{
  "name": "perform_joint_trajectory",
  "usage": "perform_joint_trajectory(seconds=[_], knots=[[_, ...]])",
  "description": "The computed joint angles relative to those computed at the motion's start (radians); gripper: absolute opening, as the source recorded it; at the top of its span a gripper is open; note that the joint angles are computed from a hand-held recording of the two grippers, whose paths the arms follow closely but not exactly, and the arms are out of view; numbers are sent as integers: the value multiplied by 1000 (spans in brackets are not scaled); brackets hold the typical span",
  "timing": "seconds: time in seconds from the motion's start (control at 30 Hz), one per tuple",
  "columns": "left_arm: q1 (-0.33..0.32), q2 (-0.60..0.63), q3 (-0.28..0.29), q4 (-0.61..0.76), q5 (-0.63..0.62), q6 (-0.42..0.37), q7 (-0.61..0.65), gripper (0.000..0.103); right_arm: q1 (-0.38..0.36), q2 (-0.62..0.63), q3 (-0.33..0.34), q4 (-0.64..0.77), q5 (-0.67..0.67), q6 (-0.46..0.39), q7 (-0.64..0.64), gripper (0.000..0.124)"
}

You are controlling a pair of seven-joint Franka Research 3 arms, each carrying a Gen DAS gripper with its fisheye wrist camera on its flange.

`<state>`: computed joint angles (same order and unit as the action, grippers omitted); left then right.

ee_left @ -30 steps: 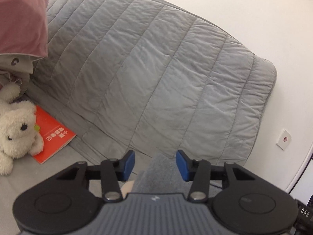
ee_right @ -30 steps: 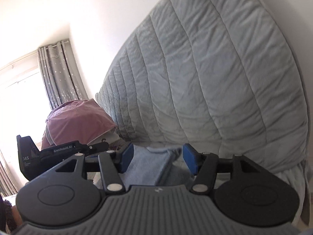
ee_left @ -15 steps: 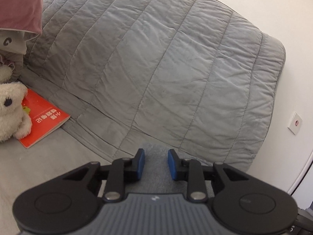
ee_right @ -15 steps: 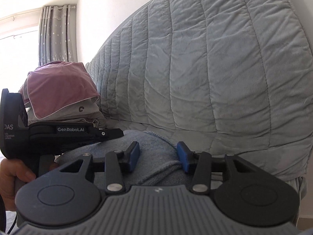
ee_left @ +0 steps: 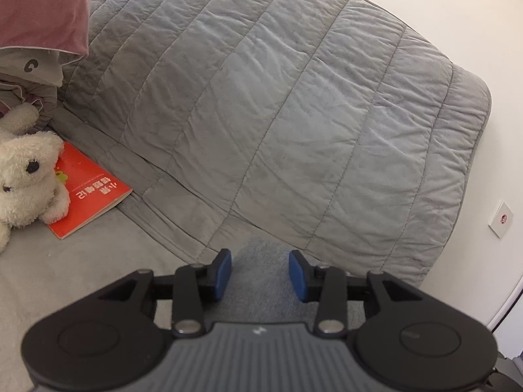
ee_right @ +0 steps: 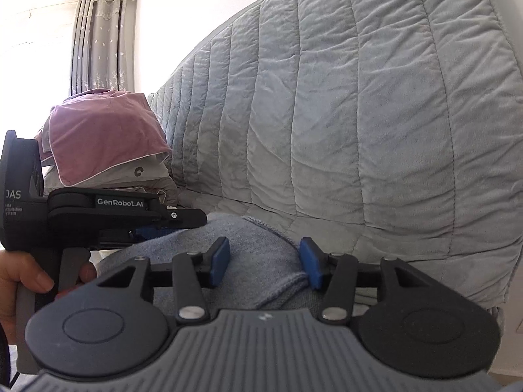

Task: Fold clothes
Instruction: 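Lower the sweater onto the clothes stack and open both grippers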

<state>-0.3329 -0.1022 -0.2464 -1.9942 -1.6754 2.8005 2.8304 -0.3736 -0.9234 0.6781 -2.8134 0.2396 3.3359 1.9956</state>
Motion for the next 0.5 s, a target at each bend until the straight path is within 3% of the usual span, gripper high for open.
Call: perform_joint_trajectory(seconds=[0.33,0.5], knots=[[-25,-160,13,-141,475,79,-446,62,113,-118,-105,54,-72,-239,39,57],[18,-241,-18,-222,744,75,-718,68,158,-160,-139,79,-128,-377,86,63]])
